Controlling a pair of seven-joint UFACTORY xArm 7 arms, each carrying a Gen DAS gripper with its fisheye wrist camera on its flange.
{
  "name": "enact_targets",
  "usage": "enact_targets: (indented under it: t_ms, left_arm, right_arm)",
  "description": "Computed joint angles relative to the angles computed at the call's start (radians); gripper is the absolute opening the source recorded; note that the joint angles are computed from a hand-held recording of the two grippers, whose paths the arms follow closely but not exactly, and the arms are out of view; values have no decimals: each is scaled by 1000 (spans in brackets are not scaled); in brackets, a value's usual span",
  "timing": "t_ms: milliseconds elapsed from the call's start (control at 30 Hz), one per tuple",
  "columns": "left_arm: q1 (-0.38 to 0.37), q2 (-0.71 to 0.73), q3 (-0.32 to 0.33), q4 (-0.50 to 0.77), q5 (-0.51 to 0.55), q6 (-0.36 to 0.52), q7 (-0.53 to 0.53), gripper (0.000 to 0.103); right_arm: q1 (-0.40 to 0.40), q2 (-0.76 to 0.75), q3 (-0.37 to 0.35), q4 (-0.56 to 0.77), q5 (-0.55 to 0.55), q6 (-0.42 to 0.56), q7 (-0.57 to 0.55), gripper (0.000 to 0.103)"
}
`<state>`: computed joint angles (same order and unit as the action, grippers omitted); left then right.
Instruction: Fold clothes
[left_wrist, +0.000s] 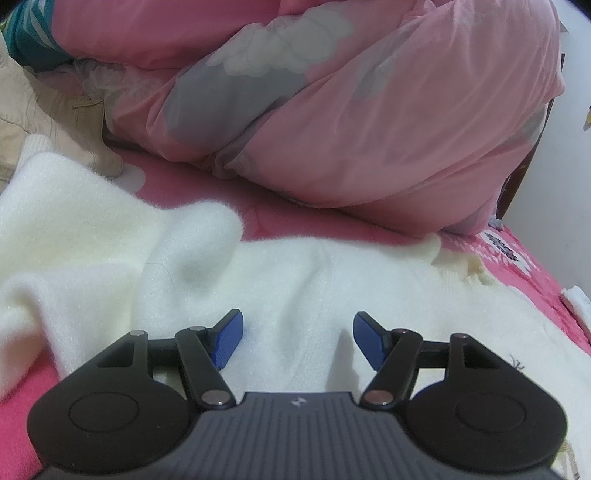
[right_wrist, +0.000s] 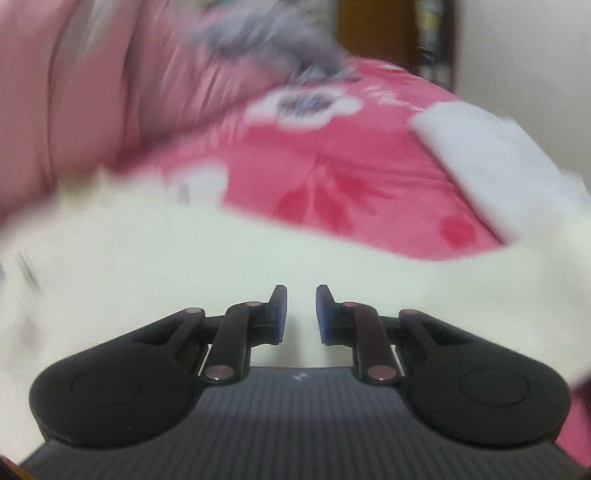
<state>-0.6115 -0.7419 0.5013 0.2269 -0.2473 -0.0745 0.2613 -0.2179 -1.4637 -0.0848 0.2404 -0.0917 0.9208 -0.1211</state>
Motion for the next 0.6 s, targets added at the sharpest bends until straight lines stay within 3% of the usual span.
enact_targets:
  t_ms: [67, 133, 167, 267, 333, 433, 600]
  left_arm:
    - [0, 0, 1, 0, 0, 0, 0, 68]
    - [-9, -3, 10, 1, -1, -1, 2, 68]
    - [-13, -3, 15, 2, -1, -1, 3, 68]
    - [-15, -1, 18, 3, -1, -2, 4, 68]
    - [-9, 3, 10, 4, 0, 0, 3, 68]
    - [7, 12, -11, 7, 1, 5, -3, 68]
    - [168, -7, -189, 9, 6, 73, -75, 68]
  right_arm:
    - [-70, -134, -28, -60, -43, 71, -185, 15]
    - [-166, -305, -133, -100, -106, 142, -301, 15]
    - [-195, -330, -190, -86, -174, 178, -299, 15]
    - [-314, -262, -278, -13, -225, 197, -303, 15]
    - [-357, -217, -286, 28, -231, 198, -301, 16]
    - [-364, -209, -289, 88, -181, 226, -284, 16]
    - [-287, -177, -232, 262, -50, 294, -167, 17]
